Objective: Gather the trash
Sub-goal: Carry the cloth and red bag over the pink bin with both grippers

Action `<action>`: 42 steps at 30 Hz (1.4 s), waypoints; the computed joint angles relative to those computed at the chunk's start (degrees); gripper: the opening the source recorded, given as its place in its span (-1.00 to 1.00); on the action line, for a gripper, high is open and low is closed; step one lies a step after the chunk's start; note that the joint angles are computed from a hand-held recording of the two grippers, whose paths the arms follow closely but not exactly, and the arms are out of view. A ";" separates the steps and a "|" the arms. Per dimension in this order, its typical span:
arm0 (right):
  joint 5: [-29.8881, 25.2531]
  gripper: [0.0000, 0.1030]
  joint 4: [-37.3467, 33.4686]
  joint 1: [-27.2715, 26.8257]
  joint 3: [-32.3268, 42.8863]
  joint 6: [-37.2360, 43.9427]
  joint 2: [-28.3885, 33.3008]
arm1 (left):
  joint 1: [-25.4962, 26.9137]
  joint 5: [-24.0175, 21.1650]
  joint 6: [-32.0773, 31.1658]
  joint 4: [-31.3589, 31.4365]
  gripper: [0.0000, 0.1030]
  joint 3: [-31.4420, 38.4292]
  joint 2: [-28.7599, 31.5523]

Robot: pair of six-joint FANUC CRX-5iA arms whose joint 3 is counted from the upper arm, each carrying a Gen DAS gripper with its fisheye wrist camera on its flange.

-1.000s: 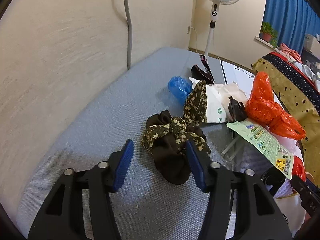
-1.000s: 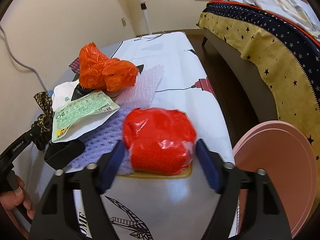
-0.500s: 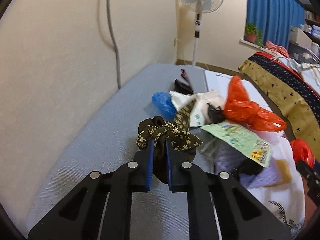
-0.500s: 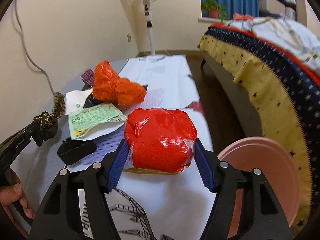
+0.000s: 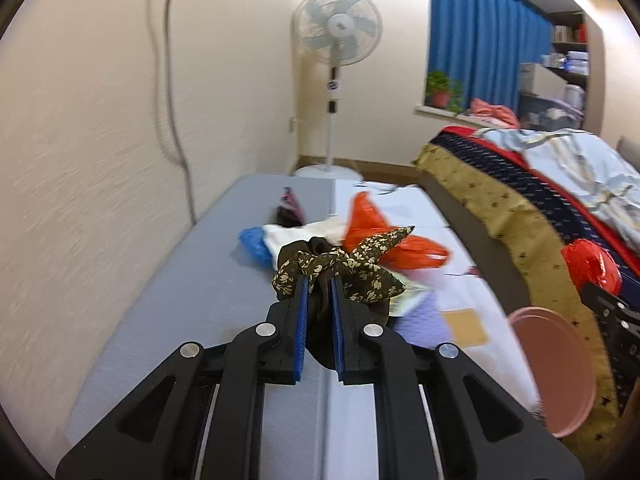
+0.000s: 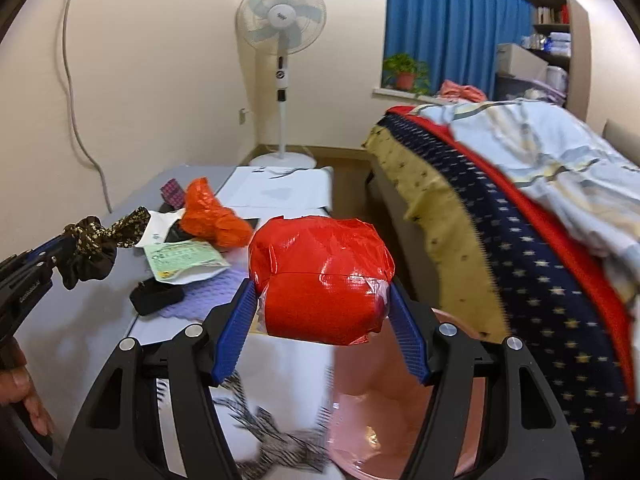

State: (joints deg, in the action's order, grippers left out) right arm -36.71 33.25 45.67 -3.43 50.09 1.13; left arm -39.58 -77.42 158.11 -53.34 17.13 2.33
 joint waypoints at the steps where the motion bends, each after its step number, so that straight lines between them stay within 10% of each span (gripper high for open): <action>1: -0.30 0.26 0.95 -0.36 -0.70 -1.24 -0.83 | -0.51 0.87 -0.29 0.28 -0.79 0.21 0.17; 24: -3.37 0.26 10.38 -6.72 -7.77 -14.40 -5.16 | 0.17 23.07 -10.42 12.54 -0.79 5.96 10.32; 42: -4.54 0.27 7.58 -8.67 -5.98 -13.98 -2.52 | 4.25 30.10 -20.59 24.28 -0.78 8.76 16.27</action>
